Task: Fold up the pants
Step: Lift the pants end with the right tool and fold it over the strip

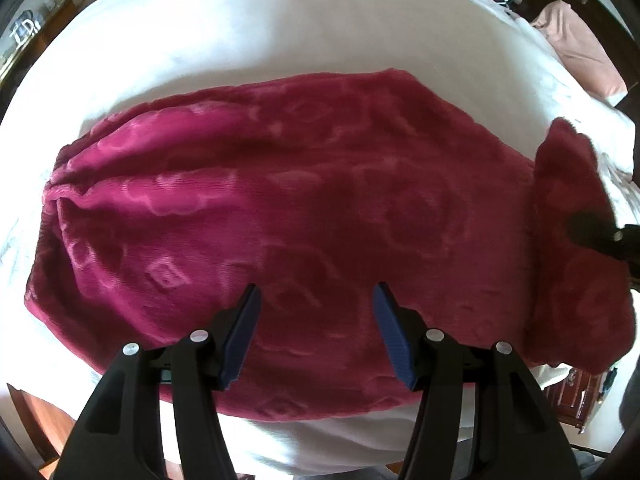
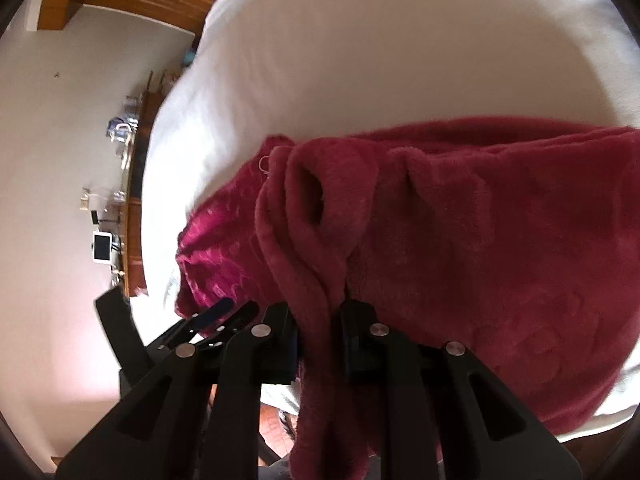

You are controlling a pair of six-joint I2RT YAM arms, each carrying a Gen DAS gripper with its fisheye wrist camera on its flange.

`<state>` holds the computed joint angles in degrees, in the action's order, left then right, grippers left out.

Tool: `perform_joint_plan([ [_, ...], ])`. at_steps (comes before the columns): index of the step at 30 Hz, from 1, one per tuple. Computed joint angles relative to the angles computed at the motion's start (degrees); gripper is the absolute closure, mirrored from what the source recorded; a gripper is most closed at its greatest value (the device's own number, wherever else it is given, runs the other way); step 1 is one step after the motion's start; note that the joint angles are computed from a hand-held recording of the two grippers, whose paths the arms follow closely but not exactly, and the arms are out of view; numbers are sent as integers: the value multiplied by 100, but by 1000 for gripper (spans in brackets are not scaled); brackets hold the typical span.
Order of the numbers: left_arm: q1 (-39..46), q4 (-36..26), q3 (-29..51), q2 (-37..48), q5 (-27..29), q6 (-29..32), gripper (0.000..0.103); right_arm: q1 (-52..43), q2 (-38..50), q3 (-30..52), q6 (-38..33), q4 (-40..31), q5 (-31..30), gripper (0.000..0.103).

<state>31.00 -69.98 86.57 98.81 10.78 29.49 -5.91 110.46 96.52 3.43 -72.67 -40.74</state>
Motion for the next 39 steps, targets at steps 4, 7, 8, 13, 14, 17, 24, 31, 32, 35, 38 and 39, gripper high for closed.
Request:
perform_joint_plan([
  [4,201,-82,247,212,-20,170,45,318,119,-202,171,327,266,87],
  [7,262,-138,414,325,-38,254,45,464,267,-199,271,427,401,79],
  [8,260,-163,475,362,-46,260,45,504,306,-174,207,403,411,74],
  [13,208,-305,776,515,2,261,45,459,271,-10,-33,187,-172,53],
  [14,196,-375,822,520,65,244,45,421,239,3,-112,150,-323,53],
  [17,146,-477,738,416,288,115,38,172,101,88,-401,-57,-678,53],
  [24,-92,-703,631,73,667,-338,37,-599,-187,54,-1115,-567,-347,53],
  [31,-690,-446,-219,-650,731,-759,35,-1513,-448,-506,-2004,-834,279,54],
  [32,-902,-358,-383,-755,699,-919,32,-1656,-464,-532,-2159,-878,358,54],
  [35,-1517,269,-1113,-1028,168,-1199,30,-1949,-502,-629,-2503,-920,554,54],
  [38,-1994,946,-1601,-1008,-681,-1490,34,-2221,-470,-648,-2969,-1028,792,54],
  [39,-1978,1055,-1696,-1015,-718,-1496,38,-2254,-511,-748,-3116,-995,918,54],
])
